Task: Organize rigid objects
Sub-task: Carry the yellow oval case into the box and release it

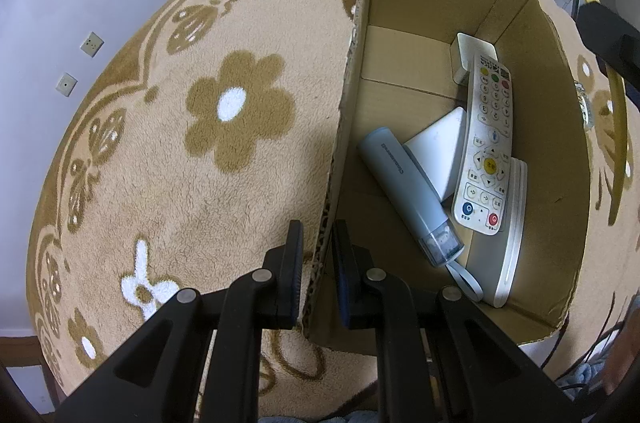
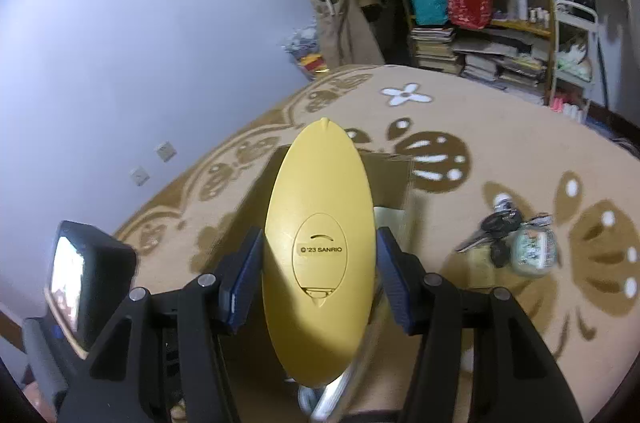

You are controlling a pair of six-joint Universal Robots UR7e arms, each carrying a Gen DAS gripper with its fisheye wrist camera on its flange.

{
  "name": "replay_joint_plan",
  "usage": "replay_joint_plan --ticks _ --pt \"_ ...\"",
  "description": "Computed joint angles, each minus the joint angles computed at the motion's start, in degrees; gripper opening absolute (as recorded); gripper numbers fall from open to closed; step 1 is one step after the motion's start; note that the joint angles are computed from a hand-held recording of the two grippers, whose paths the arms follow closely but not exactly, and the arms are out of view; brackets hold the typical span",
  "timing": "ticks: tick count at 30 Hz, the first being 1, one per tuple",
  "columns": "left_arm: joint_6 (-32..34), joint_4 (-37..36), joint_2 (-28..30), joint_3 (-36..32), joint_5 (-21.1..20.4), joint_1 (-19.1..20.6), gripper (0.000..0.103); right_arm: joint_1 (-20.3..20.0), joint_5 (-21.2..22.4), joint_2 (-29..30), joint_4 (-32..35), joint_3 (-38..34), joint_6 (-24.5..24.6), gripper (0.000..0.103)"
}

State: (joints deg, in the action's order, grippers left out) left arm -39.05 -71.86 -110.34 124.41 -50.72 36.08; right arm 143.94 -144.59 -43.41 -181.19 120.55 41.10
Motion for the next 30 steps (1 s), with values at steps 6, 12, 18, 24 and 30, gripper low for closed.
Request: replay_joint_plan --ticks 6,12,18,24,30 --pt "-0.02 -0.01 -0.01 -0.02 0.0 0.01 0.014 0.06 1.93 2.07 -3.21 -0.94 -3.57 0.06" --pt "0.06 -0.2 -0.02 -0.08 -0.06 0.07 0.014 -0.88 2.63 2.21 0.78 -1.16 -1.43 0.06" --pt "0.12 -0.25 0.0 -0.09 -0.03 0.12 0.014 -1.69 3.02 1.97 2.59 -0.78 -0.53 0.06" --pt "0.25 -0.07 0.05 -0.14 0.19 0.09 0.014 -1.73 2.6 1.89 7.73 -1.62 0.48 0.06" --pt "0.23 -0.04 -0.05 -0.18 0.06 0.07 0.015 -1.89 3.0 2.08 9.89 -2.09 0.76 0.06"
